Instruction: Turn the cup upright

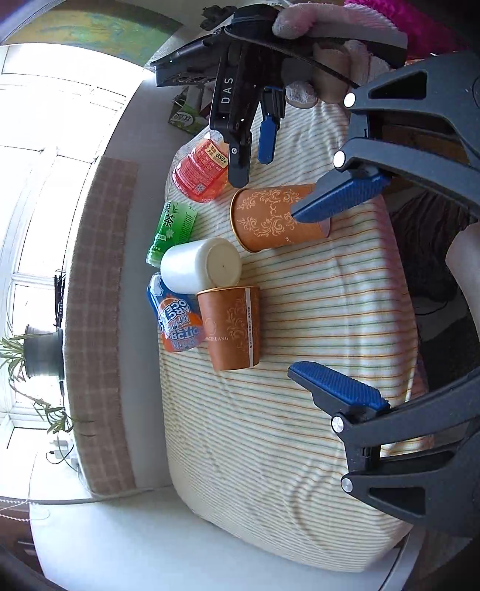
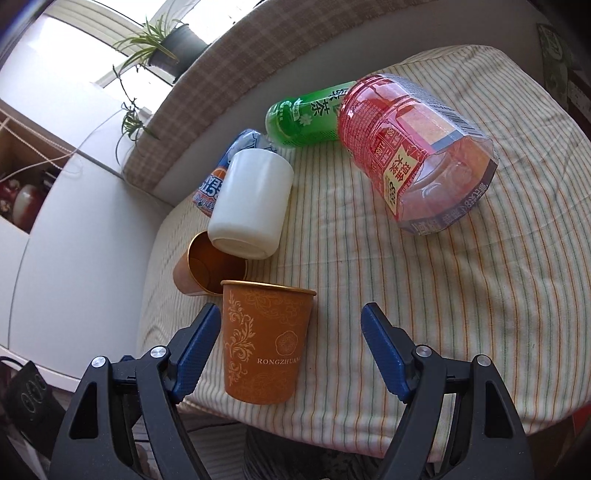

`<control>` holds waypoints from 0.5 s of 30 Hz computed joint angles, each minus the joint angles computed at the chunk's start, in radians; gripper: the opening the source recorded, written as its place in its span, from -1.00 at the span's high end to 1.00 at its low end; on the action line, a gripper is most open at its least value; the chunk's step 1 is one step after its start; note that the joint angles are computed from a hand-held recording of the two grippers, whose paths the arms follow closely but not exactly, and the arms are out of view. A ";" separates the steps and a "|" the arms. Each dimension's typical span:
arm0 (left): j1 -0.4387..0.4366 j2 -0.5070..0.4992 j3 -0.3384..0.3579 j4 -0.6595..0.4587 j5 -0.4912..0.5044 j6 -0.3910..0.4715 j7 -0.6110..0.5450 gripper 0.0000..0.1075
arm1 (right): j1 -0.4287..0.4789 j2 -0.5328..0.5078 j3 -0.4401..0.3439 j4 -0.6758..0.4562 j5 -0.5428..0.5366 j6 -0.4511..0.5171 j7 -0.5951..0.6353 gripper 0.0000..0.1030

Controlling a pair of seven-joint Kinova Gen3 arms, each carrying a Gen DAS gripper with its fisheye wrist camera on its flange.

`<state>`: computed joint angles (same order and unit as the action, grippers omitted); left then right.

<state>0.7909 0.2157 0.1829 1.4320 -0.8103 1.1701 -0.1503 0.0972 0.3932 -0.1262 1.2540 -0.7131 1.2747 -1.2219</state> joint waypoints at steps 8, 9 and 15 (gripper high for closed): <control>-0.035 -0.044 0.021 0.059 0.028 -0.079 0.032 -0.54 | -0.020 0.059 -0.009 -0.064 0.017 0.055 -0.057 -0.51; -0.031 -0.039 0.019 0.055 0.032 -0.080 0.031 -0.54 | -0.023 0.064 -0.011 -0.071 0.021 0.058 -0.062 -0.51; -0.057 -0.055 0.019 0.095 0.066 -0.143 0.049 -0.54 | -0.032 0.126 -0.032 -0.138 0.018 0.136 -0.104 -0.51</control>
